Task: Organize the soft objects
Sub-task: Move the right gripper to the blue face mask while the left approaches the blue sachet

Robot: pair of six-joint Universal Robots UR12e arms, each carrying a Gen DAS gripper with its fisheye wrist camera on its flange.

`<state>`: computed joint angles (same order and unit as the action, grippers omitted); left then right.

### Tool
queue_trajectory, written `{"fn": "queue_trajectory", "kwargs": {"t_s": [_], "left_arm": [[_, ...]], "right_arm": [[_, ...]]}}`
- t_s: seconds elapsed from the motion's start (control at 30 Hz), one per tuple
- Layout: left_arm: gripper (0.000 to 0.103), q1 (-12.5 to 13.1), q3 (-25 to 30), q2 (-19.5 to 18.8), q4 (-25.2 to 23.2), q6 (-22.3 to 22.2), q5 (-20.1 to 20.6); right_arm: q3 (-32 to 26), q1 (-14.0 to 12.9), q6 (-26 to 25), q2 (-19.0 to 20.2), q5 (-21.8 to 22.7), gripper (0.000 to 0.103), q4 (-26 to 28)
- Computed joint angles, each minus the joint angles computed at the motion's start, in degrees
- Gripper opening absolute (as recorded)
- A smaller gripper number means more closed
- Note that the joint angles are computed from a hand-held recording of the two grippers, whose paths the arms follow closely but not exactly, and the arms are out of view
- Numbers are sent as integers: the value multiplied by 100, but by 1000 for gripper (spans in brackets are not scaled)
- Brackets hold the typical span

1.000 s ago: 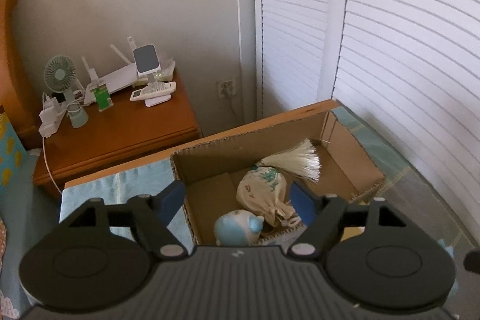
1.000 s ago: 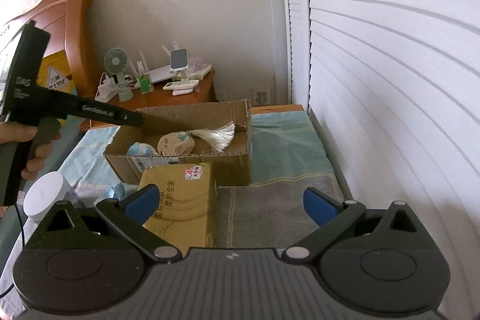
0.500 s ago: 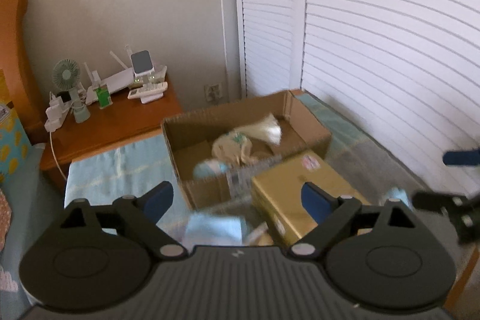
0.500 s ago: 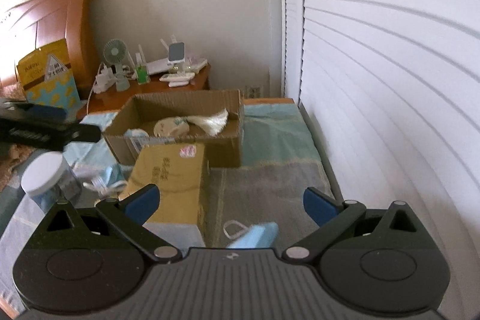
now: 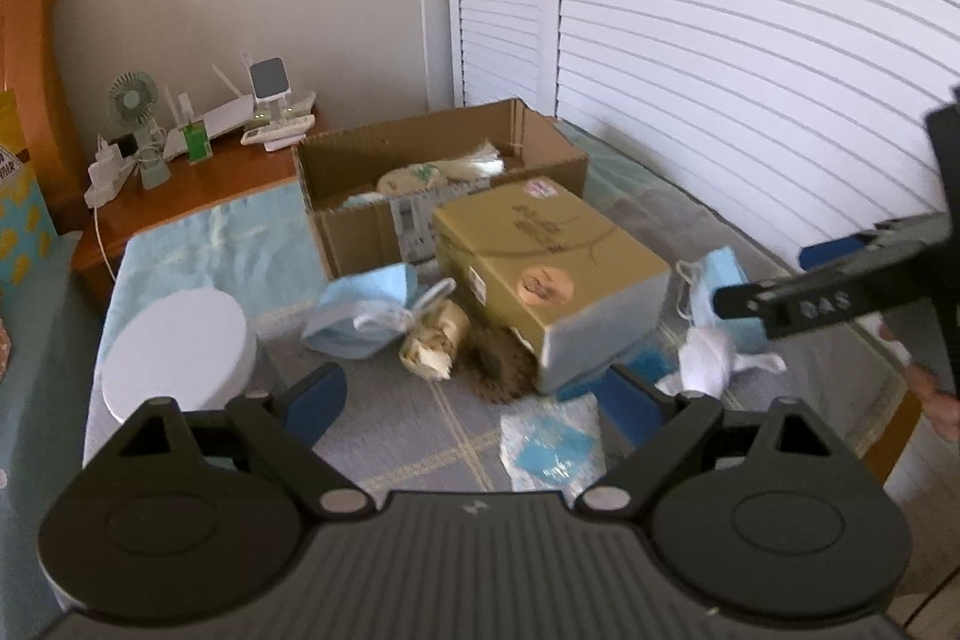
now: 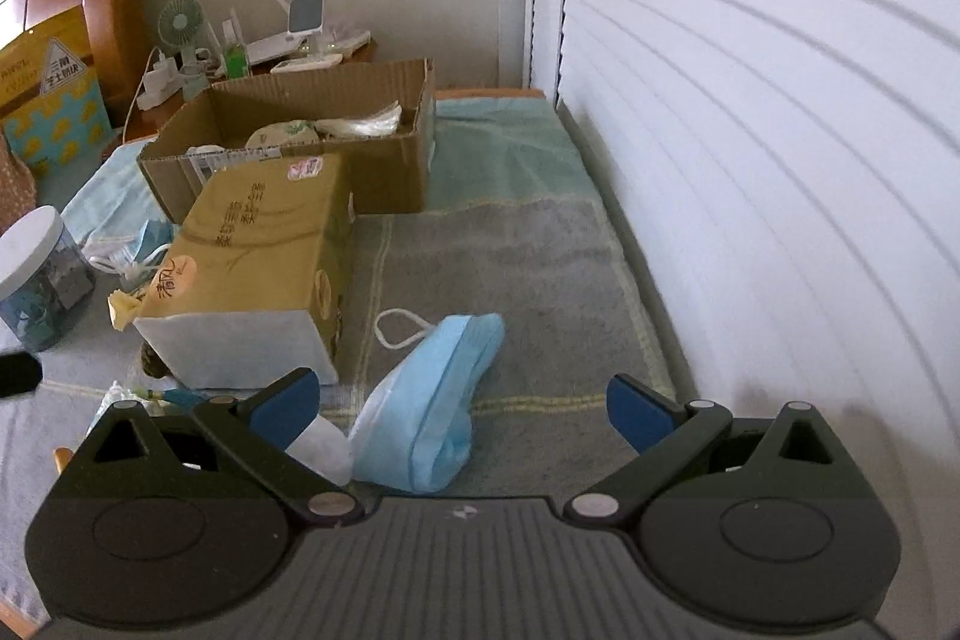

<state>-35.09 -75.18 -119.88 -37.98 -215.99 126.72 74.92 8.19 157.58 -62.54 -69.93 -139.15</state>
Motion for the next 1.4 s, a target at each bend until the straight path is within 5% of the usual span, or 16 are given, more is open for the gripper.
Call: {"fn": "queue_trajectory", "kwargs": {"t_s": [0.3,0.93,1.07,1.4], "left_arm": [[92,-5,-40,-25,59,-63,-217],[91,33,-39,-67,28,61,-473],[75,59,-15,-82,-90,11,-626],[63,110,35,-147,-314,-171,-890]], "right_arm": [[-360,157,96,336,-637,103,250],[-250,80,-591,236,-671,103,577],[-170,28,-487,211,-518,103,511],[111,-36,-476,137,-282,103,-1]]}}
